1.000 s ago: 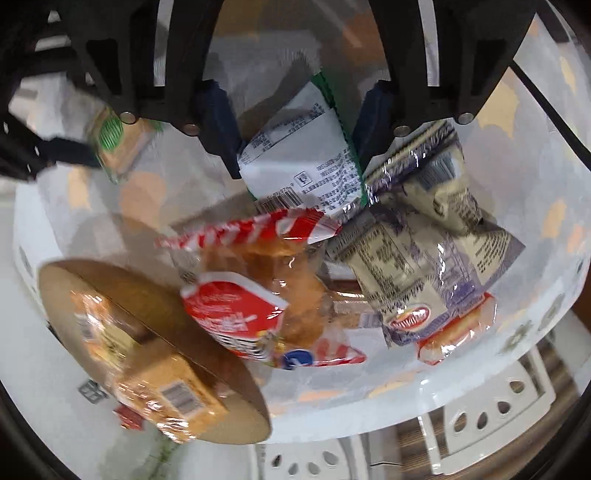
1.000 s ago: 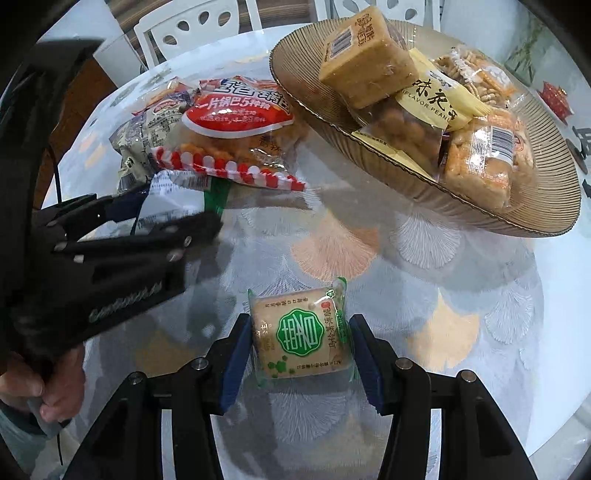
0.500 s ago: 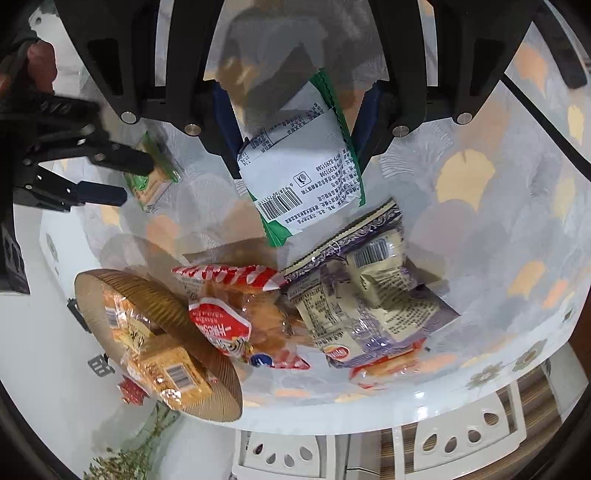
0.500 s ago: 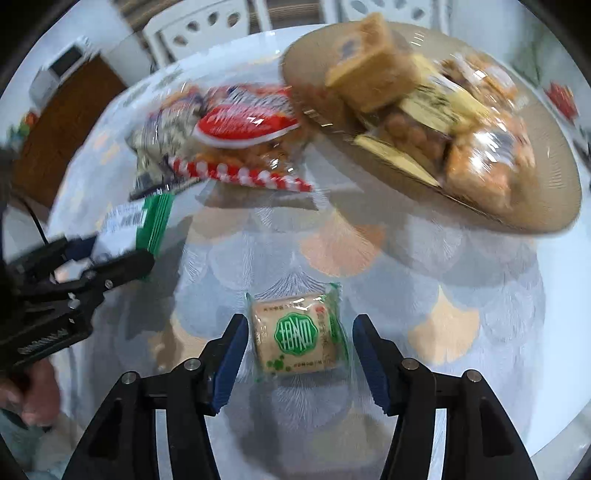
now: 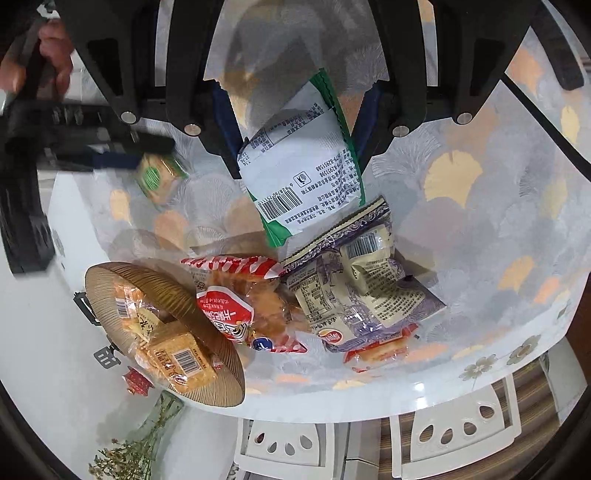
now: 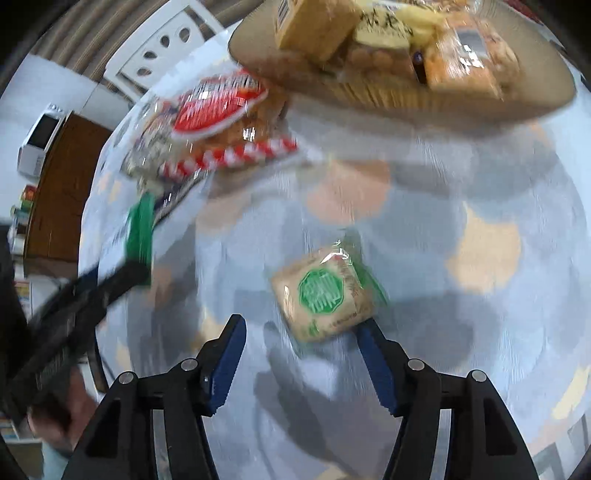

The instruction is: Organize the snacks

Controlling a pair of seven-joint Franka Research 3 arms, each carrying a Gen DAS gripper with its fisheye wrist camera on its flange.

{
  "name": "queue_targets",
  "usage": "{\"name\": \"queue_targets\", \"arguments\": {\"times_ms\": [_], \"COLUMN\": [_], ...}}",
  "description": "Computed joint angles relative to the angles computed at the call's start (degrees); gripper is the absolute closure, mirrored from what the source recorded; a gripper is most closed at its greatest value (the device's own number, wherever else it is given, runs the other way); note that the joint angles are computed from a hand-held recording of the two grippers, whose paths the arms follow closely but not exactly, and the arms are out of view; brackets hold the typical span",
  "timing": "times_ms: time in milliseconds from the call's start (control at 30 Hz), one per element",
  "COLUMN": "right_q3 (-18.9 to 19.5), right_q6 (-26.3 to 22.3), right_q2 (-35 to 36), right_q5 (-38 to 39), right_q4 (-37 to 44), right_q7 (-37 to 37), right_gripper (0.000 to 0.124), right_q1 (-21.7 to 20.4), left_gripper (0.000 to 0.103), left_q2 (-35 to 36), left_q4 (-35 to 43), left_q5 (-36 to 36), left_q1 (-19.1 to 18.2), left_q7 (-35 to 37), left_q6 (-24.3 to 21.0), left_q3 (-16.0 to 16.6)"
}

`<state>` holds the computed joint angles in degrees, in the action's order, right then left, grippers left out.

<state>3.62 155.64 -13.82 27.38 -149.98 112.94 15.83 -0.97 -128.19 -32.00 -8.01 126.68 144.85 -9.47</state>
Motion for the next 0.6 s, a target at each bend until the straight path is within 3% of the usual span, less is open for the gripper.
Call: {"name": "queue_targets", "arguments": {"times_ms": [67, 300, 400, 600], "right_q3": [0.2, 3.8, 5.2, 3.0], "right_q6": [0.5, -3.1, -7.3, -7.2], "right_q2": [1.6, 6.4, 6.6, 1.0], "right_q5": [-1.3, -23.3, -35.3, -27.8], "right_q4": [1.4, 7.1, 8.4, 4.4], "right_q7": [1.2, 14.3, 20.7, 12.5], "right_gripper": [0.062, 0.062, 0.075, 0.078], "right_q1": [-0.8, -4.4, -4.2, -0.4], "left_gripper": [0.051, 0.051, 0.051, 0.051], "left_q2": [-0.4, -1.3, -1.8, -3.5], "left_q4": [-0.4, -1.5, -1.8, -1.7], "left_q5": [-0.1, -0.2, -0.4, -1.0], "left_q1": [0.1, 0.0, -0.2, -1.1], "left_q7": [0.1, -0.9, -1.3, -1.1], "left_q6": [0.1, -0.1, -0.5, -0.8], "left_q3": [0.1, 0.5, 0.6, 0.8]}}
